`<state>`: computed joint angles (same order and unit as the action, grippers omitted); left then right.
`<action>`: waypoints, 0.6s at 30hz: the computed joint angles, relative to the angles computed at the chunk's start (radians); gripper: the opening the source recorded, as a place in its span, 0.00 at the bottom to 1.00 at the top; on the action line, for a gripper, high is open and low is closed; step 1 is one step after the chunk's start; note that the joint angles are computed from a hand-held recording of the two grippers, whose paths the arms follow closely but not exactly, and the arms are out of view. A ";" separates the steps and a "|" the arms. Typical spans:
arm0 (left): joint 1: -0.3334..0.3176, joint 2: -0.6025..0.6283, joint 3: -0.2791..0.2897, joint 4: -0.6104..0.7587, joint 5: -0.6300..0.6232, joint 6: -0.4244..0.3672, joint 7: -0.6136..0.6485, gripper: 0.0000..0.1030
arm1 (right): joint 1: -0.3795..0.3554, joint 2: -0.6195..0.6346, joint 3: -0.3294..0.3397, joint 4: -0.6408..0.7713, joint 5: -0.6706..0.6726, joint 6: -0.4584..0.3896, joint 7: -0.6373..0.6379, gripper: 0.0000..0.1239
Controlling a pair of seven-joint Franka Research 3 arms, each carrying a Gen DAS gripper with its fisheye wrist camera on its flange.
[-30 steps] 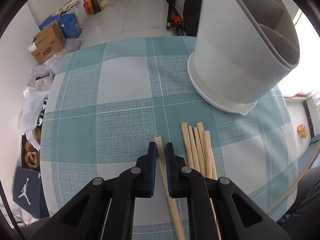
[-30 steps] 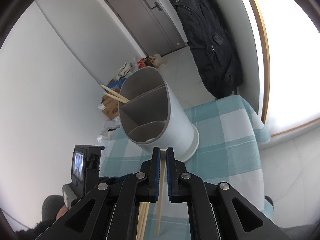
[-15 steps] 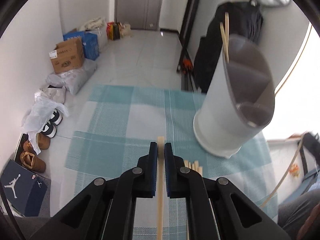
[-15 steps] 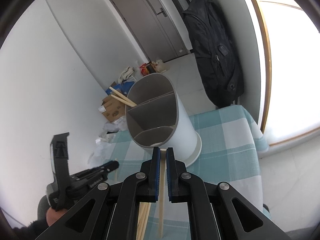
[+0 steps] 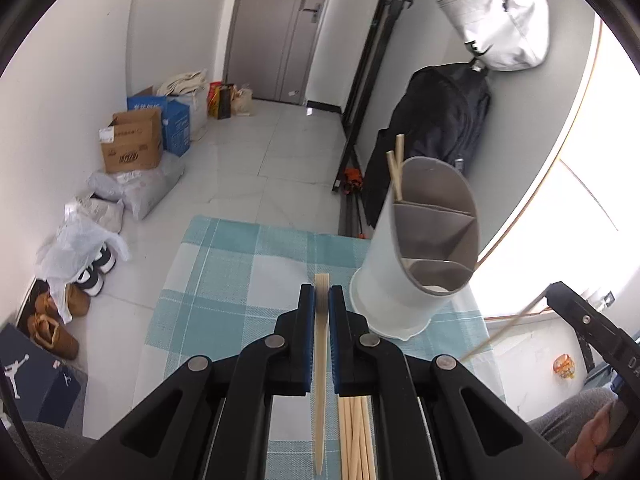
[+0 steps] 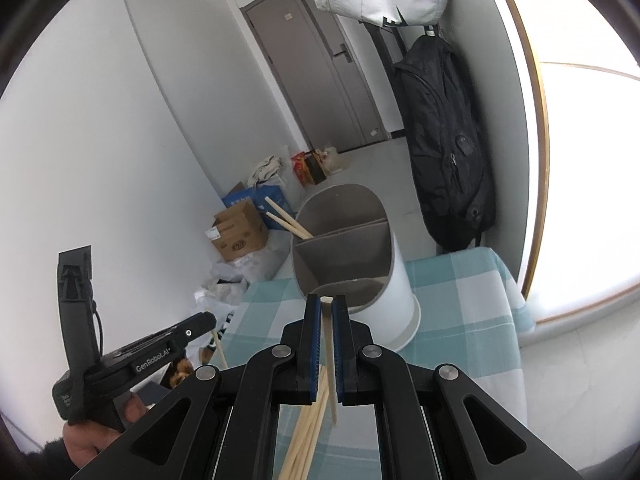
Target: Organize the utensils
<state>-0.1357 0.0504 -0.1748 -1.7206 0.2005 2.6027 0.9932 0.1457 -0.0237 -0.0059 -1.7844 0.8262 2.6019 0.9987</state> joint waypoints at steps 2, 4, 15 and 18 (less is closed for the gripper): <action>0.000 -0.010 -0.004 -0.004 -0.023 0.010 0.033 0.02 | 0.002 -0.002 0.001 0.000 0.004 0.003 -0.003 0.04; -0.001 -0.015 -0.006 -0.004 -0.051 0.023 0.065 0.02 | 0.005 -0.004 0.003 0.000 0.007 0.000 -0.011 0.04; -0.011 -0.010 -0.012 0.045 -0.086 0.035 0.157 0.02 | 0.019 -0.016 0.001 0.009 0.032 -0.013 -0.078 0.00; -0.012 -0.010 -0.011 0.048 -0.090 0.035 0.163 0.02 | 0.006 0.001 -0.008 0.022 0.018 -0.061 -0.035 0.00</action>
